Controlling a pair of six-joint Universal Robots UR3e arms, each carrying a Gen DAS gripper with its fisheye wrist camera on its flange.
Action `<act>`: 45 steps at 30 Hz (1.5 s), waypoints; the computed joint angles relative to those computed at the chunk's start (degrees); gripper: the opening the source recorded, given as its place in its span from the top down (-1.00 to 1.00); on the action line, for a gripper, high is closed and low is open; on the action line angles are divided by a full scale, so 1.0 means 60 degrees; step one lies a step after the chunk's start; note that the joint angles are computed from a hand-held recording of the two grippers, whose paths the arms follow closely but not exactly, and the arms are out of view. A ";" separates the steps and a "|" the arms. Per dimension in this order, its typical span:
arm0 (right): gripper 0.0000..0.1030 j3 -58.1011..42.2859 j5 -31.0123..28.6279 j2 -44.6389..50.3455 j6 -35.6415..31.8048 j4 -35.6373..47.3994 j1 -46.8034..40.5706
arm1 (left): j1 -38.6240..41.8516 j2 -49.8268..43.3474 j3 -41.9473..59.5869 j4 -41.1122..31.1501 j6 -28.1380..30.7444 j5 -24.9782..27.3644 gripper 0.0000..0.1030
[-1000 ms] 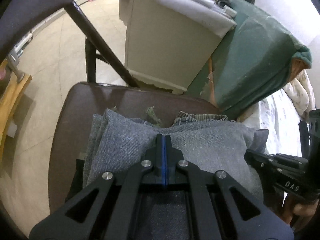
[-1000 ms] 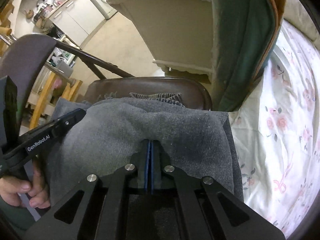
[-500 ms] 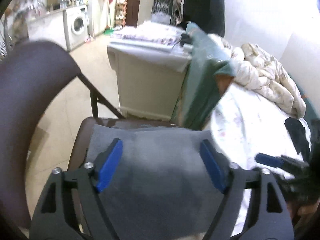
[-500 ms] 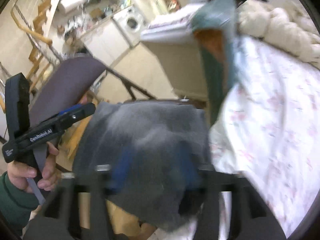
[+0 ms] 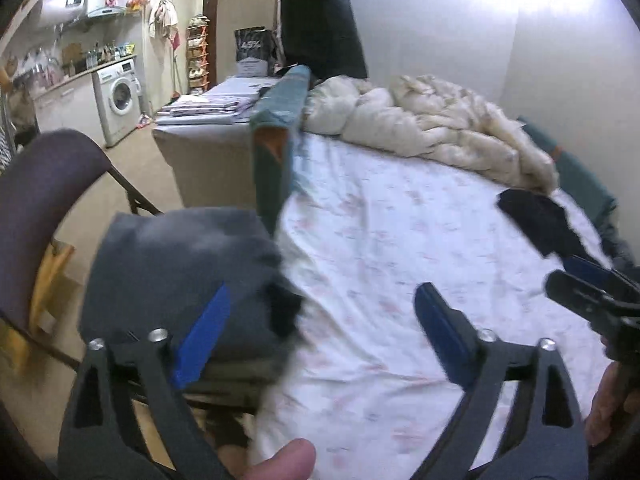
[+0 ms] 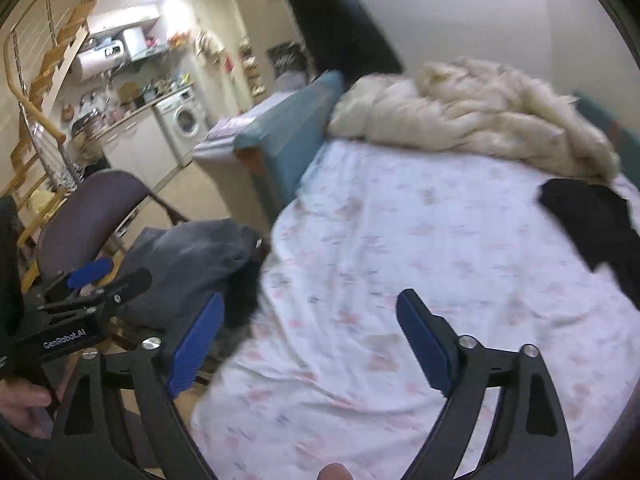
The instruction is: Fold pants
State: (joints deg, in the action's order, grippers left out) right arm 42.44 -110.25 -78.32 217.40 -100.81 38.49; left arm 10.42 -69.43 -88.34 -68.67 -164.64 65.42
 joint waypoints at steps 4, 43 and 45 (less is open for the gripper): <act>-1.00 0.1239 -0.2192 -0.1452 0.0748 0.0718 0.1447 | -0.0574 0.1536 -0.1427 0.0582 -0.0289 -0.0088 -1.00; -1.00 0.5606 -0.5458 -0.3477 0.6532 0.2324 0.4104 | -0.5085 0.1283 -0.3708 0.3692 -0.2584 0.3576 -1.00; -1.00 0.5711 -0.5494 -0.3576 0.6621 0.2205 0.4131 | -0.5084 0.1330 -0.3766 0.3784 -0.2581 0.3587 -1.00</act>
State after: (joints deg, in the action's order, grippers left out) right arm 76.71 -143.21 -99.78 257.13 -87.58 63.28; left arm -20.09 -61.46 -110.93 -45.97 -180.13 86.95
